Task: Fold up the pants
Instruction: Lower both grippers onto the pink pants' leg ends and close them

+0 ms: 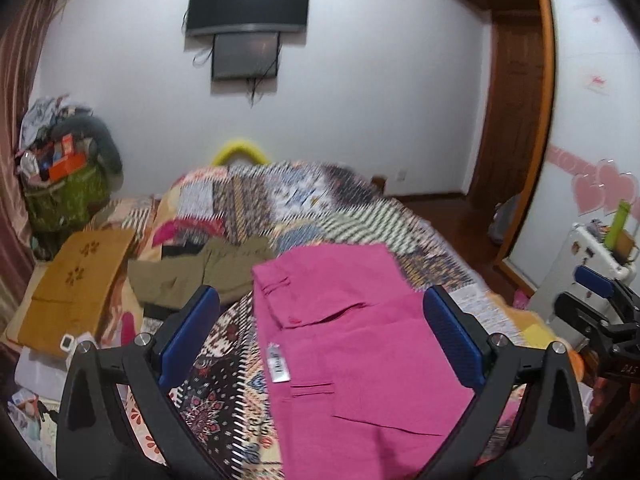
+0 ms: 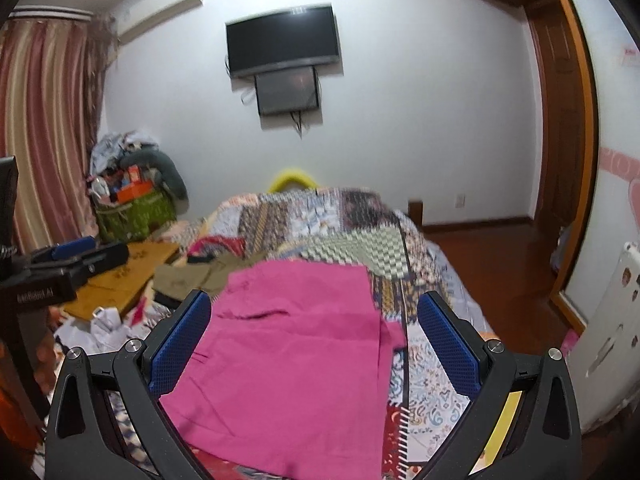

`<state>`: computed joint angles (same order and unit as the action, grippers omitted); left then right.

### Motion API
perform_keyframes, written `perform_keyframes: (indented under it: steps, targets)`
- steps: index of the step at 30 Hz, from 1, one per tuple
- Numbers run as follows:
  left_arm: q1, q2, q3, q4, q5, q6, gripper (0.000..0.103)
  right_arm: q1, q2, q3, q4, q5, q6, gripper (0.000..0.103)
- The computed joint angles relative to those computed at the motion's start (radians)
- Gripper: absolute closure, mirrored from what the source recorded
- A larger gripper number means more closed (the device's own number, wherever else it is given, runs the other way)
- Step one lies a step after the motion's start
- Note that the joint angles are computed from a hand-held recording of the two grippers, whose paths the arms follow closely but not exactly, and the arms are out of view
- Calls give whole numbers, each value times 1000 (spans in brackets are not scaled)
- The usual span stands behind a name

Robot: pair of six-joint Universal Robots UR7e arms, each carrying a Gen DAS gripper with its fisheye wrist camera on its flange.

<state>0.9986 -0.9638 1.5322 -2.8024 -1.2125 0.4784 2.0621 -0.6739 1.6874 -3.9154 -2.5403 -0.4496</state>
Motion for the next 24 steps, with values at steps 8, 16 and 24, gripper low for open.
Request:
perform_keyframes:
  steps: [8,16,24]
  targets:
    - [72,171,-222,198,123,-27,7,-105,-90,100,257,24,221,0]
    - [121,292,-399,453,152,-100,27,-215,-163,145,478,117,375,11]
    - [135,390,-531,586,155,-118,33,-299,-172,106,605,225,431,29]
